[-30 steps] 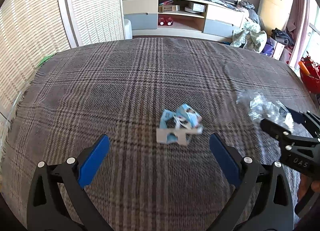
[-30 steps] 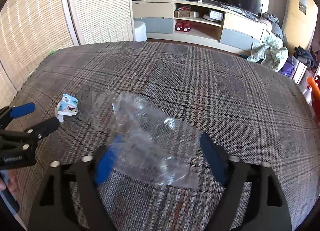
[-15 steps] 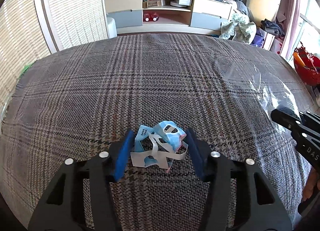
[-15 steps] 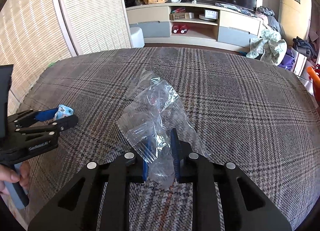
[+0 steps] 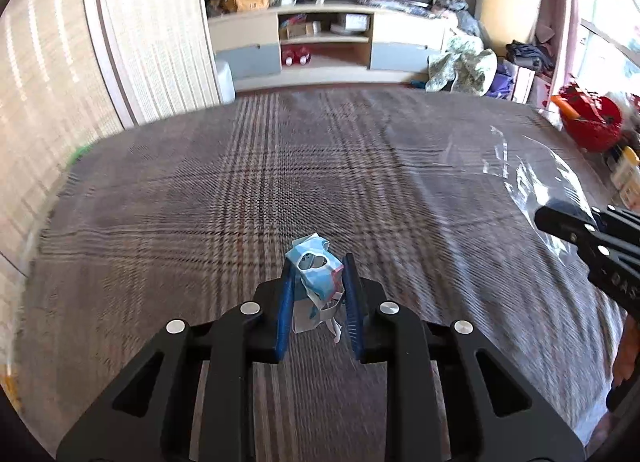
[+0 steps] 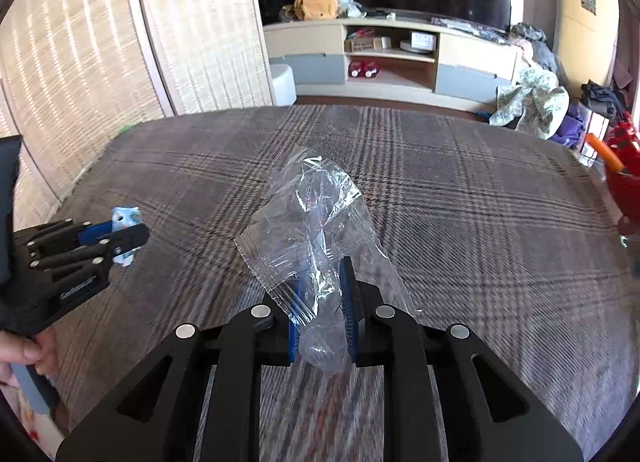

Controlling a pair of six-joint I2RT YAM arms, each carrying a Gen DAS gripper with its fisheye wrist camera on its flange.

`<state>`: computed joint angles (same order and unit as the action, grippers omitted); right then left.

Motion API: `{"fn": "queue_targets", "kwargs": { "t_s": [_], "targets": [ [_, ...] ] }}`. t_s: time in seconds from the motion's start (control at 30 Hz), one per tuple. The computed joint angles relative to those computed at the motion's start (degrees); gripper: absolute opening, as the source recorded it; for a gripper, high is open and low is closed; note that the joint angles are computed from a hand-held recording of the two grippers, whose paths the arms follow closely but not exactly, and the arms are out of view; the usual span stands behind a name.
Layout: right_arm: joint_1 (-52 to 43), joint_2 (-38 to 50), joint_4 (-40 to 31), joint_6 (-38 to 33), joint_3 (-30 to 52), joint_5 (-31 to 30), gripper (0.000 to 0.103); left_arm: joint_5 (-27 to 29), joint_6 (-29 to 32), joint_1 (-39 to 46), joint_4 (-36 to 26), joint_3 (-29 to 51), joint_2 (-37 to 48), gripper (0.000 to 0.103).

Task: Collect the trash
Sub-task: 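Carry the wrapper and clear bag over the bin and open both grippers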

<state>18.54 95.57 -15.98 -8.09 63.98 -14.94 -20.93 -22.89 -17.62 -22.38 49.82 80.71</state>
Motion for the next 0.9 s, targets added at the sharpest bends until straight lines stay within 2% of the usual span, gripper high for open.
{"fn": "queue_targets", "kwargs": {
  "t_s": [0.23, 0.37, 0.47, 0.57, 0.7, 0.9],
  "targets": [
    [-5.34, -18.59, -3.06, -0.79, -11.37, -4.19, 0.019, -12.85, -13.67, -19.33, -16.00, 0.24, -10.87, 0.021],
    [-9.69, -28.15, -7.97, -3.00, -15.62, -8.19, 0.019, -19.88, -26.48, -32.82, -26.84, 2.80, -12.38, 0.022],
    [-13.80, -35.74, -12.39, -5.53, -18.99, -11.49, 0.019, -24.85, -38.50, -43.57, -34.92, 5.61, -10.70, 0.022],
    [-18.54, -41.55, -17.12, -9.06, -21.51, -15.05, 0.019, -27.40, -48.59, -51.71, -40.90, 8.08, -7.57, 0.022],
    [-25.49, -47.41, -24.11, -14.91, -23.92, -20.20, 0.019, -28.50, -58.01, -59.45, -44.29, 9.33, -3.89, 0.022],
    [-32.29, -50.43, -31.72, -22.87, -27.87, -25.54, 0.019, -26.70, -65.97, -65.75, -41.23, 7.17, 0.67, 0.022]
  ]
}}
